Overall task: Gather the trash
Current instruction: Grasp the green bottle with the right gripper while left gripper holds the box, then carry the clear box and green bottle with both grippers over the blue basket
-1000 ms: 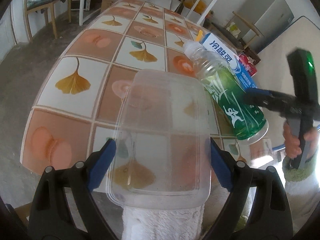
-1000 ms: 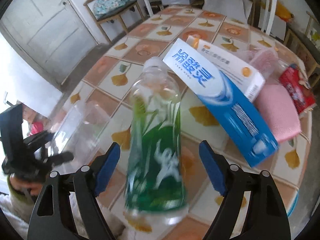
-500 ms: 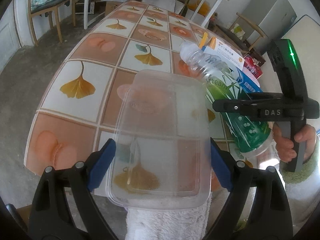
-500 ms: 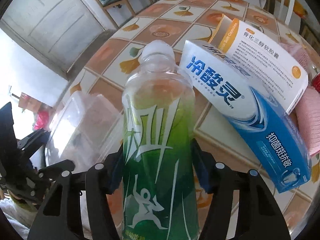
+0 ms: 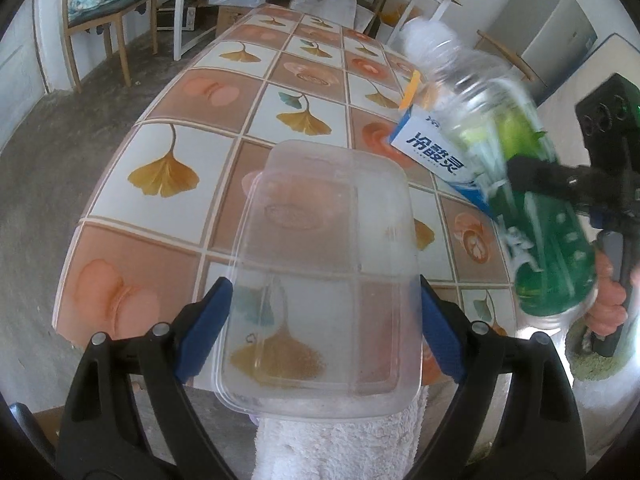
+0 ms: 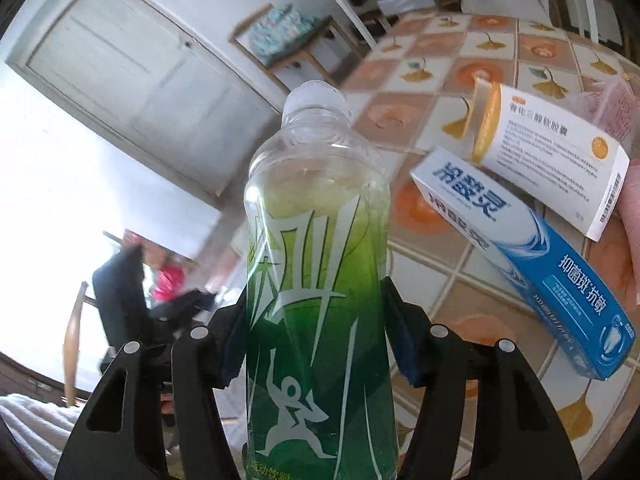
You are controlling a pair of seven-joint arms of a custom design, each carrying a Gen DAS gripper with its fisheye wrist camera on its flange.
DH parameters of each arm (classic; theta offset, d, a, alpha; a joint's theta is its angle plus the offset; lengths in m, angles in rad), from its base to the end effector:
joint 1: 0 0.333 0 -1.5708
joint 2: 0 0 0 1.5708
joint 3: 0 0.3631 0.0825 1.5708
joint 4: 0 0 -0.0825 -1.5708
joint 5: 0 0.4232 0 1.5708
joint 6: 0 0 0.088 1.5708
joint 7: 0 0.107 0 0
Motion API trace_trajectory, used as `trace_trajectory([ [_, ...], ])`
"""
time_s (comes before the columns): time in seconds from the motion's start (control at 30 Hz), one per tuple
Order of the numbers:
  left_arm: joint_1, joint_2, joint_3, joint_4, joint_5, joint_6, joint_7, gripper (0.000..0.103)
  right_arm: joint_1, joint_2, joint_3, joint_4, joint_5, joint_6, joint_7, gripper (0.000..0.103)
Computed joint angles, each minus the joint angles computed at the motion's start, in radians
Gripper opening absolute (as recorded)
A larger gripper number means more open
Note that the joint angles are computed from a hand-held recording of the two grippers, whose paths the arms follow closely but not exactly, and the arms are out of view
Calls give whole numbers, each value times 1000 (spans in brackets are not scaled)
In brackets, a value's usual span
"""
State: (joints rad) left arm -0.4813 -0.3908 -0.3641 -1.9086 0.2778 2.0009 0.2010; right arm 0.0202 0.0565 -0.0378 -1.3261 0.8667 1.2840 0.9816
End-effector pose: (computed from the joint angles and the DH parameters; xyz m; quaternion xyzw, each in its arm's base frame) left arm 0.3080 -0.3874 0.7405 -0.8104 0.5030 -0.2739 0.1234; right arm 0.5734 0.0881 0.7799 -0.8434 0.3478 0.2285 0.3400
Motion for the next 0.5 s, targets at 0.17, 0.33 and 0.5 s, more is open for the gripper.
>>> trace_trajectory([
  [0.17, 3, -18, -7, -6, 6, 13, -33, 84, -24, -8, -17, -4, 59, -5, 21, 58],
  [0.33, 4, -7, -15, 20, 24, 38, -38, 84, -60, -34, -45, -32, 76, -9, 19, 58],
  [0.5, 2, 49, -31, 84, 52, 92, -34, 84, -113, -54, -87, -56, 108, -24, 39, 58],
])
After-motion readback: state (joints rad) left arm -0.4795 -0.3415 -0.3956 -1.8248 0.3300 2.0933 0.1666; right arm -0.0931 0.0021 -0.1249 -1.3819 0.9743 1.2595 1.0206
